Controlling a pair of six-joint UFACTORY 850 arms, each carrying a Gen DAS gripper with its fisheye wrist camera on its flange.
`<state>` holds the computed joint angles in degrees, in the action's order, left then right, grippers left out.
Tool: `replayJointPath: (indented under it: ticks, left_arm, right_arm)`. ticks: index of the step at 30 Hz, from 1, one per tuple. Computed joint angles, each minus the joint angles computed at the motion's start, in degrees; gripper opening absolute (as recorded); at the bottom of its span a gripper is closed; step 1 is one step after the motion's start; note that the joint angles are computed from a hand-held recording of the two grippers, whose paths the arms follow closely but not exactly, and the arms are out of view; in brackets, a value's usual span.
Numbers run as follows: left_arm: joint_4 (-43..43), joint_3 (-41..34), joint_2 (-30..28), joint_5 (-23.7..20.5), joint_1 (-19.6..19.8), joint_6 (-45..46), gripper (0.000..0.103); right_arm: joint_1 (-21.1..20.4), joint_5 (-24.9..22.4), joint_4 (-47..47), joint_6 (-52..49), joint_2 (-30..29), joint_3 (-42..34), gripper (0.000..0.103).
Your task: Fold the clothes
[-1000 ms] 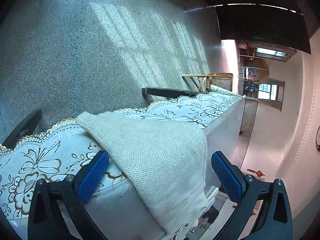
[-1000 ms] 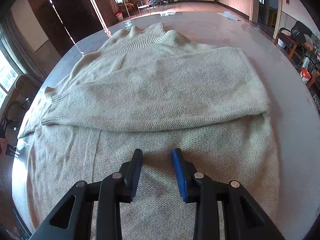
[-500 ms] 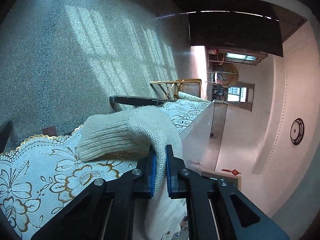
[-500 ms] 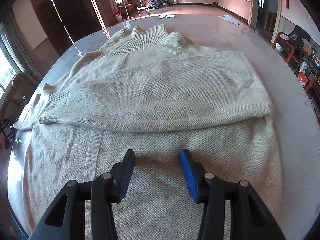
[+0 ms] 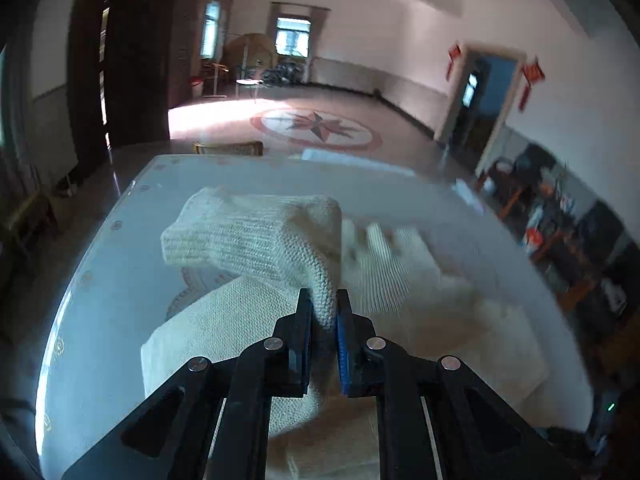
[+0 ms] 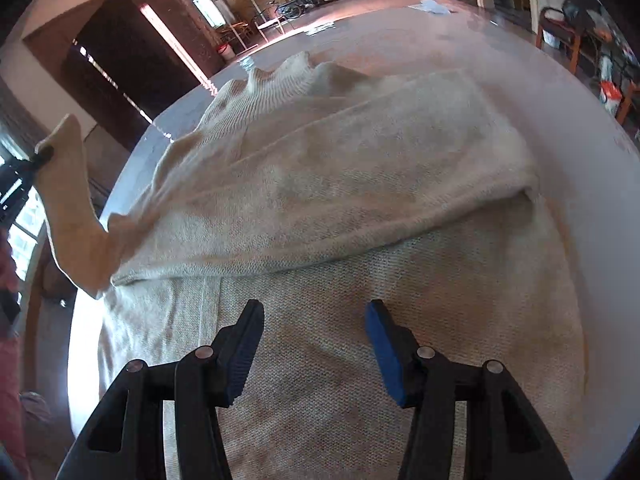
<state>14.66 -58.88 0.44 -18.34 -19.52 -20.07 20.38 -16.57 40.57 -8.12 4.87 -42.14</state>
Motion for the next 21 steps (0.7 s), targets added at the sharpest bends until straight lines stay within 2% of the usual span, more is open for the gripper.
replayJointPath:
  ticks: [2, 3, 5, 7, 9, 12, 13, 15, 16, 18, 21]
  left_arm:
    - [12.0, 0.2, -3.7, -6.4, -8.7, -6.3, 0.014]
    - [16.5, 2.4, -3.4, -7.0, -12.1, -9.4, 0.014]
    - [19.9, 7.1, -0.6, -5.8, -16.0, -13.7, 0.014]
    - [22.6, 11.1, 2.3, -4.9, -19.0, -18.5, 0.021]
    - [30.7, 14.9, 5.3, -6.2, -20.9, -29.5, 0.027]
    - [39.9, 18.6, 8.9, -10.2, -19.2, -45.3, 0.038]
    - [42.2, 19.2, 9.8, -12.0, -17.9, -50.0, 0.04]
    - [47.3, 20.1, 10.7, -15.3, -14.6, -59.8, 0.054]
    - [48.7, 20.3, 11.1, -16.9, -12.6, -63.2, 0.055]
    - [46.8, 21.0, 12.5, -16.7, -7.2, -65.5, 0.058]
    - [39.9, 21.2, 13.4, -13.5, 0.0, -67.2, 0.062]
  right_arm:
    - [-2.9, -1.9, 8.7, -7.2, 1.7, 1.9, 0.053]
    - [-4.3, -2.8, 11.8, -10.4, 2.5, 2.8, 0.053]
    - [-6.6, -4.5, 15.5, -15.0, 3.9, 4.2, 0.053]
    - [-8.0, -6.1, 15.7, -16.5, 4.5, 4.6, 0.054]
    - [-8.7, -7.7, 17.3, -18.3, 4.2, 3.8, 0.055]
    - [-7.8, -9.2, 20.3, -23.0, 2.4, 1.2, 0.055]
    - [-7.0, -9.0, 20.2, -24.0, 1.7, 0.0, 0.055]
    - [-5.4, -9.2, 18.5, -23.3, -0.1, -2.4, 0.055]
    - [-4.7, -9.3, 17.5, -22.6, -1.0, -3.6, 0.055]
    - [-4.0, -8.3, 14.4, -17.8, -2.1, -4.8, 0.054]
    - [-6.2, -8.0, 23.1, -23.3, -3.2, -4.7, 0.055]
